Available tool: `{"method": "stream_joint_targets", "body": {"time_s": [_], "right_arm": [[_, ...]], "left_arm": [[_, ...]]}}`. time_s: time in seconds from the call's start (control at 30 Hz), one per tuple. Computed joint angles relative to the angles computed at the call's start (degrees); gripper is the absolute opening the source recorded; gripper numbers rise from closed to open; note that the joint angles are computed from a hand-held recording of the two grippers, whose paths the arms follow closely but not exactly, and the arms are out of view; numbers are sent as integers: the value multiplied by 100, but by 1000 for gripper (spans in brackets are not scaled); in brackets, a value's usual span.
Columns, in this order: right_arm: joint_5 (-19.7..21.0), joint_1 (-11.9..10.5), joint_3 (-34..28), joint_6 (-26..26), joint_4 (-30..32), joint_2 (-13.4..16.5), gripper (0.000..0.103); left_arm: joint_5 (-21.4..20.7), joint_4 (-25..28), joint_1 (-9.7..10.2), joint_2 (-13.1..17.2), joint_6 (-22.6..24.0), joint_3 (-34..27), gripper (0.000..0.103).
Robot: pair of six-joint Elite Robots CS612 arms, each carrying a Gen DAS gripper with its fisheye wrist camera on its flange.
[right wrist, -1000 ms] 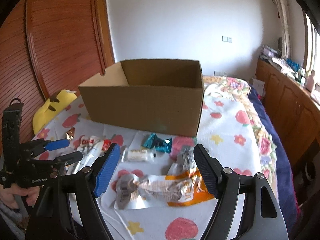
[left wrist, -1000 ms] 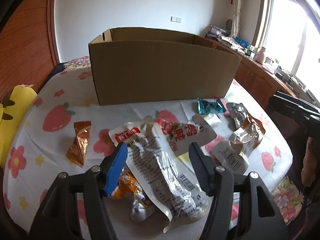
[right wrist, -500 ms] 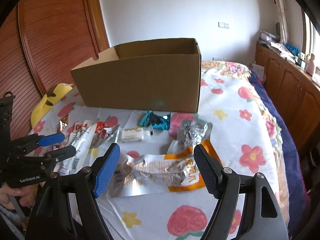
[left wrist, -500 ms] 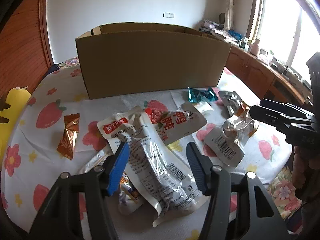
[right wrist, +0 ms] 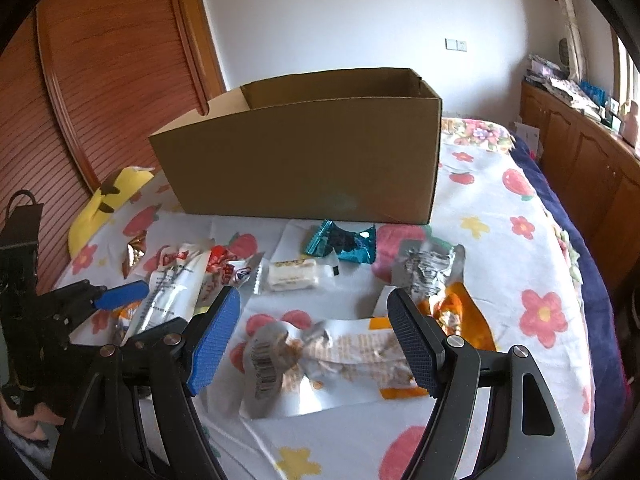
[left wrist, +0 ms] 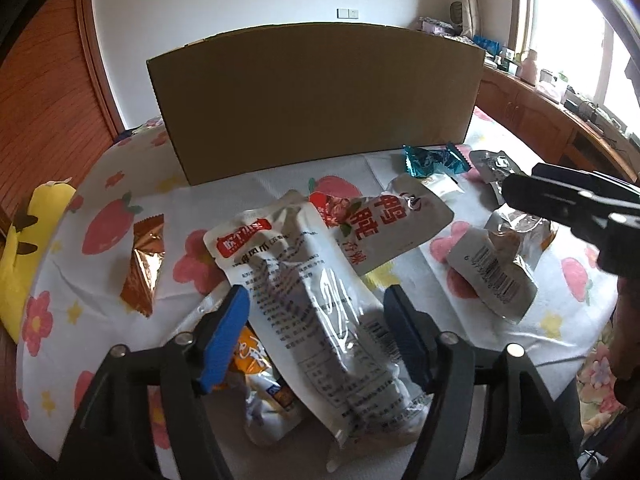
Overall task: Organize snacks
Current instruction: 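Grasp the white duck-neck pouch with the left tool while the right tool grasps the orange chicken-feet pouch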
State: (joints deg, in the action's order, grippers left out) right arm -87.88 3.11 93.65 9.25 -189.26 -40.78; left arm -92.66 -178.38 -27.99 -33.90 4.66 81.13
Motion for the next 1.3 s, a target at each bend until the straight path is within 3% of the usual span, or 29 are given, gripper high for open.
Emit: {"method": "stream_joint_targets", "body": {"time_s": [0.2, 0.4, 0.5, 0.8, 1.0, 1.3], "right_arm": [[-517, 99, -126, -180, 245, 93, 78], [-947, 125, -144, -254, 580, 89, 78], [-1030, 111, -74, -284, 566, 53, 78], [-1008, 2, 285, -57, 605, -154, 78], [-336, -190, 821, 629, 212, -410, 78], [-93, -185, 931, 940, 317, -424, 78]], "left_arm": [[-201, 18, 59, 31, 58, -50, 72], [-326, 15, 105, 20, 160, -35, 66], [-367, 22, 118, 16, 148, -30, 66], [-317, -143, 94, 23, 156, 29, 66], [-360, -214, 105, 22, 178, 59, 66], [-430, -202, 123, 16, 163, 61, 66]]}}
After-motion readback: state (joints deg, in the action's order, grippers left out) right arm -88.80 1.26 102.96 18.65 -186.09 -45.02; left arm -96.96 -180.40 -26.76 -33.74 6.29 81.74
